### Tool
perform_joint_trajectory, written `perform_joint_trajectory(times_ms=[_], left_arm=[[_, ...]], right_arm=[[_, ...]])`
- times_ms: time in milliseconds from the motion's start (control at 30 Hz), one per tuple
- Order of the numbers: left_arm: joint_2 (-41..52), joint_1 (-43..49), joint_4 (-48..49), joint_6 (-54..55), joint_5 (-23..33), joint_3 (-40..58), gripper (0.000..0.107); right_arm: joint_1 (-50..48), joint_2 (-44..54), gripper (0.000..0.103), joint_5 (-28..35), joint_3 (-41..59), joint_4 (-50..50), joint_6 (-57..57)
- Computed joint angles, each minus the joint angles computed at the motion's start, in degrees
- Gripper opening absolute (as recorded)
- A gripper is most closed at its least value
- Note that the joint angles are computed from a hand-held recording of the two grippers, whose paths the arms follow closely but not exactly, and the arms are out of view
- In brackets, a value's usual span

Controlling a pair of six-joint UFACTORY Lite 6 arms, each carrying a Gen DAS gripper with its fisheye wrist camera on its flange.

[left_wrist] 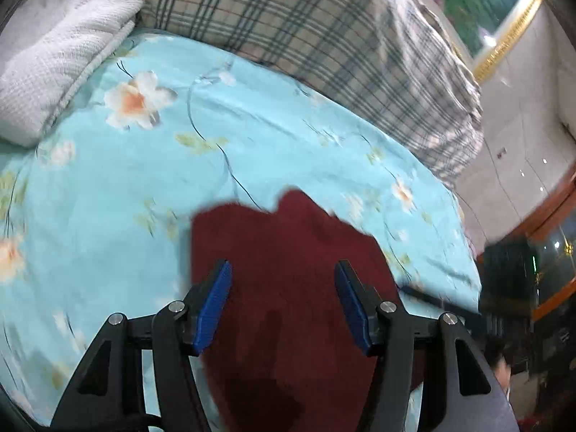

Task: Fold large clothes

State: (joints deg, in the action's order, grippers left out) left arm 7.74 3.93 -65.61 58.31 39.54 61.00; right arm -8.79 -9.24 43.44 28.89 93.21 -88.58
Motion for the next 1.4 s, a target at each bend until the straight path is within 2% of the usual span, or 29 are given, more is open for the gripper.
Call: perform_joint_trajectory(times_ms=[67, 100, 167, 233, 267, 333, 367, 400, 567, 633, 767, 800, 833, 933, 1033, 1100, 1233, 1267, 1333, 1400], left_arm=[[7.59, -1.55, 5.37, -5.08, -2.43, 8.14, 0.052], [11.07, -2.87, 9.31, -9.0, -4.27, 11.94, 0.045], [19.14, -4.75, 19.0, -17.46, -6.92, 19.91, 0.042], [26.84, -5.91, 22.74, -19.89, -3.85, 27.21, 0.042], [28.61, -6.47, 24.29, -20.58, -3.44, 28.81, 0.043], [27.32, -8.15, 26.5, -19.99, -8.19, 26.2, 0.037], [26.22, -8.38, 25.99, -18.58, -10.17, 24.43, 0.029], [25.63, -8.17, 25.3, -17.94, -11.47, 23.54, 0.025], [22.99, -6.81, 22.56, -16.81, -16.58, 19.28, 0.02], [20.89, -5.81, 18.1, -12.79, -17.85, 16.63, 0.018], [21.25, -5.06, 19.34, -13.84, -15.11, 16.99, 0.023], [19.68, -4.45, 18.38, -13.26, -13.62, 15.92, 0.03], [17.2, -3.89, 17.16, -12.65, -12.43, 14.01, 0.032], [3.64, -1.87, 9.11, -3.59, -10.81, 1.81, 0.032], [-12.0, 4.19, -0.56, 9.24, 1.64, -12.46, 0.032], [-20.48, 7.2, -1.45, 12.42, 8.36, -19.77, 0.031], [-33.03, 10.56, -1.53, 14.49, 18.34, -30.19, 0.03], [-35.33, 9.86, -1.02, 15.13, 18.81, -32.44, 0.028], [-38.19, 4.54, 1.98, 13.08, 13.44, -35.77, 0.018], [-37.1, -0.66, 2.36, 13.34, 7.49, -38.66, 0.014]], right_arm=[[4.38, 3.31, 0.02, -4.4, -0.62, 4.23, -3.59], [4.76, 4.92, 0.017, -5.32, -0.62, 5.69, -5.07], [3.74, 7.66, 0.008, -6.45, -0.79, 8.9, -9.09], [1.74, 9.0, 0.007, -7.24, -0.67, 9.86, -10.55], [-1.09, 10.06, 0.007, -4.7, -0.62, 7.74, -9.47], [-2.6, 10.14, 0.0, -4.54, -0.88, 6.55, -9.74], [-2.32, 10.11, 0.0, -4.79, -0.86, 6.84, -10.06], [-2.25, 10.29, 0.0, -4.69, -0.82, 7.11, -10.36], [-2.39, 10.31, 0.0, -4.85, -0.55, 7.7, -11.46], [-2.38, 9.89, 0.0, -4.52, -0.38, 7.26, -10.98], [-0.67, 10.09, 0.0, -6.2, 0.38, 6.85, -10.71], [-0.75, 9.61, 0.0, -6.33, 0.45, 6.23, -10.24], [-1.29, 7.86, 0.004, -5.78, -0.37, 5.28, -9.32], [-2.95, 1.53, 0.005, -4.22, -3.93, 2.89, -8.01], [-5.53, -5.63, 0.005, -1.46, -8.48, -2.71, -5.63], [-6.69, -9.91, 0.005, -0.24, -11.32, -6.14, -4.36], [-7.98, -15.71, 0.005, 2.07, -15.19, -10.04, -2.87], [-8.23, -15.98, 0.005, 2.62, -15.92, -10.24, -3.63], [-7.14, -15.85, 0.005, 1.69, -16.92, -9.79, -4.7], [-4.39, -13.56, 0.005, -4.14, -17.45, -6.92, -7.19]])
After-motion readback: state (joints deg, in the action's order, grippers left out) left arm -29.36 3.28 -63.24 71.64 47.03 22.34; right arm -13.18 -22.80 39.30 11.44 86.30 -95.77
